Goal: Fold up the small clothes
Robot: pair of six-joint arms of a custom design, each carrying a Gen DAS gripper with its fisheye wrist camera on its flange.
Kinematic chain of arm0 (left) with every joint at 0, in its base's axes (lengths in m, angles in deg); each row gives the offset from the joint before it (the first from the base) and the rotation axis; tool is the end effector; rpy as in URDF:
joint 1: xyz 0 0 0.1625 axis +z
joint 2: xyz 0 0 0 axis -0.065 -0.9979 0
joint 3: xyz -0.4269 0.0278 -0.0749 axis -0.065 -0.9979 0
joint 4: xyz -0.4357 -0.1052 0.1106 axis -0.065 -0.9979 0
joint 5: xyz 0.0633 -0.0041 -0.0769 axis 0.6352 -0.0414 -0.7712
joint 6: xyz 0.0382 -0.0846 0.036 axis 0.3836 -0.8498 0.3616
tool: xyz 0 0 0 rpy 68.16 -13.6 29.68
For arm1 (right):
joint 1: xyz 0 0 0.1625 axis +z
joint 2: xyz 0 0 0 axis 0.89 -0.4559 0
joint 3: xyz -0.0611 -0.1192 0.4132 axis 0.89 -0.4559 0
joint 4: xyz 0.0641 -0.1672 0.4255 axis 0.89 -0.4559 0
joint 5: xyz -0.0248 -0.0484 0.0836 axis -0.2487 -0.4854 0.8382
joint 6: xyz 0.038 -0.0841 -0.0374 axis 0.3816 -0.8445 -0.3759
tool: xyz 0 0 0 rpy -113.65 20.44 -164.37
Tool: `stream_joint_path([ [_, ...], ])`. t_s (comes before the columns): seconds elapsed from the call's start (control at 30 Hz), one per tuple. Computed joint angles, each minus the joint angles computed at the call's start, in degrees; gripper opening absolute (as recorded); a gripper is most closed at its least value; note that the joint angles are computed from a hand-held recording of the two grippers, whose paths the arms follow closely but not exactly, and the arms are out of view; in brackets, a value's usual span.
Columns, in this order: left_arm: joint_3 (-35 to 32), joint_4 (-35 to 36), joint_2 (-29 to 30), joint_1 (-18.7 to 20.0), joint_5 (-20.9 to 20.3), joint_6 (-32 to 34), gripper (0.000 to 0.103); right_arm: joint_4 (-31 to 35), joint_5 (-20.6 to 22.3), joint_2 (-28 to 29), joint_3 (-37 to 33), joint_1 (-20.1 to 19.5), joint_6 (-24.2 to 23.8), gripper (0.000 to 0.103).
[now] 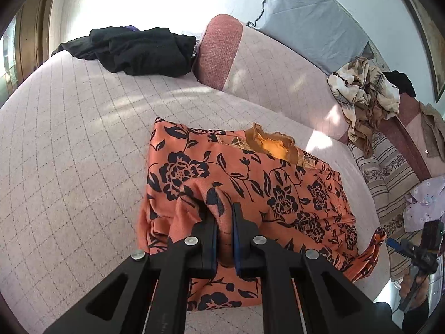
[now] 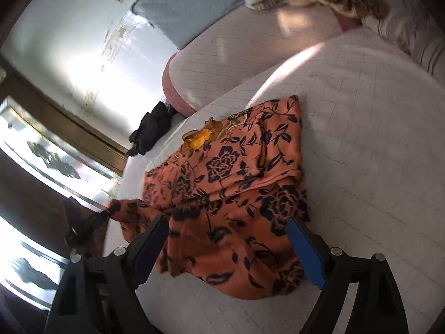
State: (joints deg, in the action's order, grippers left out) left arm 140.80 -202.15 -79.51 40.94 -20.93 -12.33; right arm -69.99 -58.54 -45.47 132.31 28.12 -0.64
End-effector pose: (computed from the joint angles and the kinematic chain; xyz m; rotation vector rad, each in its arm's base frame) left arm -0.3377 -0.4945 0.1864 0.4111 2.6941 -0.7687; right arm 0.1188 -0.3678 0.4416 0.0075 -2.7522 0.9961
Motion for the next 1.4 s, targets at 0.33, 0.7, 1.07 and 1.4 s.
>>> stream_joint_path([
  [0.33,2.1,3.3,-3.1,-1.8,1.1,-3.4,0.009,15.2,-4.0,10.9,-8.3,2.0,-21.7,0.087],
  [0.7,3.4,3.2,-5.1,-3.9,2.9,-3.4,0.009,17.8,3.3,12.8,-9.2,0.6,-23.9,0.007],
  [1.07,-14.5,-2.8,9.5,4.9,4.2,8.5,0.014,-8.5,9.1,24.1,-18.9,-6.6,-15.8,0.011],
  [1.4,-12.4,-1.5,9.7,8.6,10.6,3.2,0.068,-10.6,3.4,26.8,-16.6,-12.5,-9.6,0.076],
])
